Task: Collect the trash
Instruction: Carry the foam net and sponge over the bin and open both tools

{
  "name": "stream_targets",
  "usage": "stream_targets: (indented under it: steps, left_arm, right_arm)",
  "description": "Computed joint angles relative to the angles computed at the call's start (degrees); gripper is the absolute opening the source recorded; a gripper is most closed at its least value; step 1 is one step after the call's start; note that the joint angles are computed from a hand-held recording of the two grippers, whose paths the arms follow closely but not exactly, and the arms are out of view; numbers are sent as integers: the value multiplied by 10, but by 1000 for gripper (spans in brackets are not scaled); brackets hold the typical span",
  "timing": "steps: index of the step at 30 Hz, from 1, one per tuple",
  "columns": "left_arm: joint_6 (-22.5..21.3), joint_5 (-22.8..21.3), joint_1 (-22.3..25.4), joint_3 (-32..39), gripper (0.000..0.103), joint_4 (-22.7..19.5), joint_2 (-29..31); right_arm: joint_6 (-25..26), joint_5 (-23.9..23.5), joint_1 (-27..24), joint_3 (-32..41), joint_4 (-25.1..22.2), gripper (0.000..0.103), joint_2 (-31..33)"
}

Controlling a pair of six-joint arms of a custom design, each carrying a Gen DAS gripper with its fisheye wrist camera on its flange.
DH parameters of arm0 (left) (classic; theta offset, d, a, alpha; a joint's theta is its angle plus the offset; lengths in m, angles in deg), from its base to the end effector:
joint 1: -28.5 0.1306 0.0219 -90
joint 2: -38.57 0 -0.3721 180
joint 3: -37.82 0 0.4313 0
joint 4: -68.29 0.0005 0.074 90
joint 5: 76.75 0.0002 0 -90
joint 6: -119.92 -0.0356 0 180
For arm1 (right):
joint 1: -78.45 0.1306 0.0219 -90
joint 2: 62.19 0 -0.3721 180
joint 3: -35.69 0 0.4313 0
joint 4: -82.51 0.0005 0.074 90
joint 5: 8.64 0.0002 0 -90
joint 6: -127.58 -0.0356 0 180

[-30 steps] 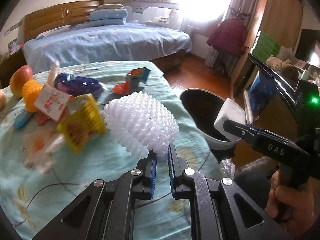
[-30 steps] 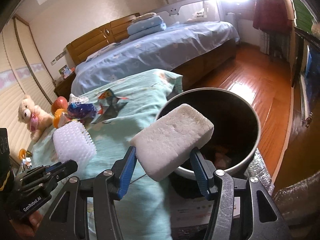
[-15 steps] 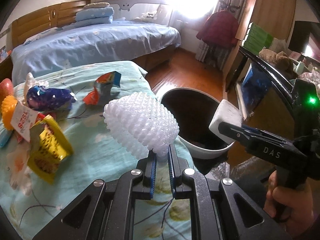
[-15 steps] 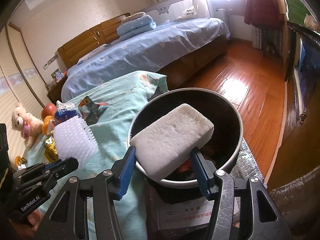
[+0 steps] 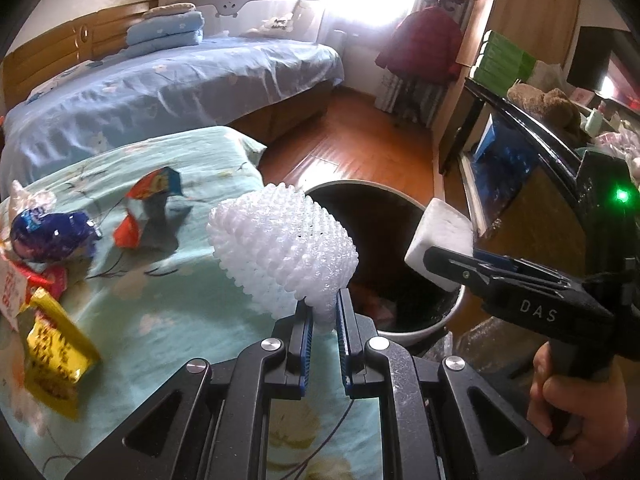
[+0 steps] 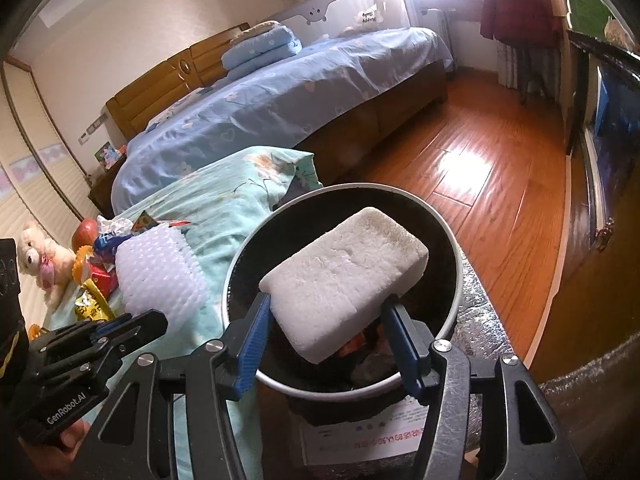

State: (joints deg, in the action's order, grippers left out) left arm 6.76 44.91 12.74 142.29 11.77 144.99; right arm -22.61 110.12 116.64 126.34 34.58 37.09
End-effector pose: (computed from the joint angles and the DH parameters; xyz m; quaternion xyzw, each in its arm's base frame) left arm 0.5843 -0.1848 0.3838 0.3783 0.8483 -0.2451 0.2778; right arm 0.4559 0.3362 0.3452 0.2472 0.8970 0.0555 0.3622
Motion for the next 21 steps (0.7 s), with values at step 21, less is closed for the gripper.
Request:
stream_targets:
  steps: [21]
  left_arm:
    - [16,-20,-17,13,50,11,12]
  right_arm:
    - [-12,-21,-23,-23,12,77,-15]
